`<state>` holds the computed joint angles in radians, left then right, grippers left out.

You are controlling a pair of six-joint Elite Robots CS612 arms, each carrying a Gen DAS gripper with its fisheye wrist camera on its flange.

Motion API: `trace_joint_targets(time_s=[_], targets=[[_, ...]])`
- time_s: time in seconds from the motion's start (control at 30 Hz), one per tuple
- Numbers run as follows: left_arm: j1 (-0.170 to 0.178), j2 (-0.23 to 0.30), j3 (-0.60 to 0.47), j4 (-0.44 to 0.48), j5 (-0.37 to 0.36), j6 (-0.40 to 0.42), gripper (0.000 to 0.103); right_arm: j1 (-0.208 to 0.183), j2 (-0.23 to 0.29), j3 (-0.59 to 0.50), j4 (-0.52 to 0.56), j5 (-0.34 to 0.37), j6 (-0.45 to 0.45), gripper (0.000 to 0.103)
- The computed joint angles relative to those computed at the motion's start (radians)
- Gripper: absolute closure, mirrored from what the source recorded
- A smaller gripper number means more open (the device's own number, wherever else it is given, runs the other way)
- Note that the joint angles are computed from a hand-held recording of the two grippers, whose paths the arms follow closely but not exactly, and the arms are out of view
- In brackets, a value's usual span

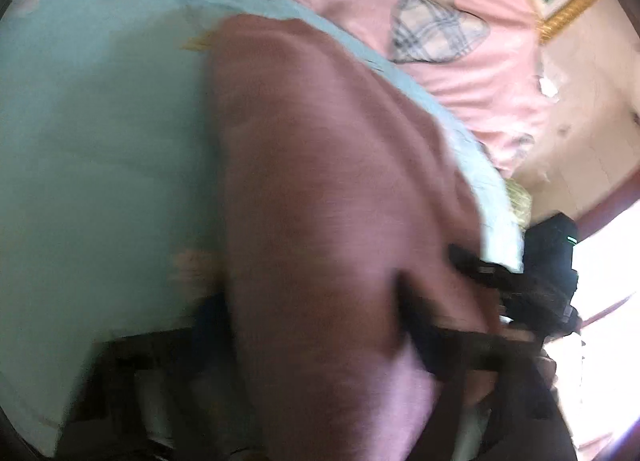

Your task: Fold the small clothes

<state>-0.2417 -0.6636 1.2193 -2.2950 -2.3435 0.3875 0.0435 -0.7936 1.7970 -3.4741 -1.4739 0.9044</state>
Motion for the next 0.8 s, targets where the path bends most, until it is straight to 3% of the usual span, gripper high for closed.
trace_joint_targets(time_s=[0.03,0.13,0.3,0.43,0.6,0.8], targets=[[0.001,0.000,-0.011,0.026,0.000,0.007,0.053,-0.001,0.002,-0.006,0.003,0.022,0.006,0.056],[0.011,-0.025,0.027,-0.041,-0.025,0.018,0.064,0.022,-0.012,-0.009,0.007,-0.027,0.001,0.063],[0.055,-0.094,0.110,-0.144,-0.049,0.056,0.064,0.065,-0.014,-0.020,-0.102,-0.030,0.012,0.065],[0.118,-0.119,0.130,-0.175,-0.061,0.083,0.064,0.116,0.022,-0.092,-0.129,0.003,-0.007,0.065],[0.184,-0.100,0.092,-0.160,-0.054,0.074,0.064,0.156,0.100,-0.226,-0.104,0.072,-0.020,0.065],[0.222,-0.026,0.007,-0.064,0.001,0.019,0.062,0.169,0.176,-0.352,0.012,0.137,-0.010,0.065]])
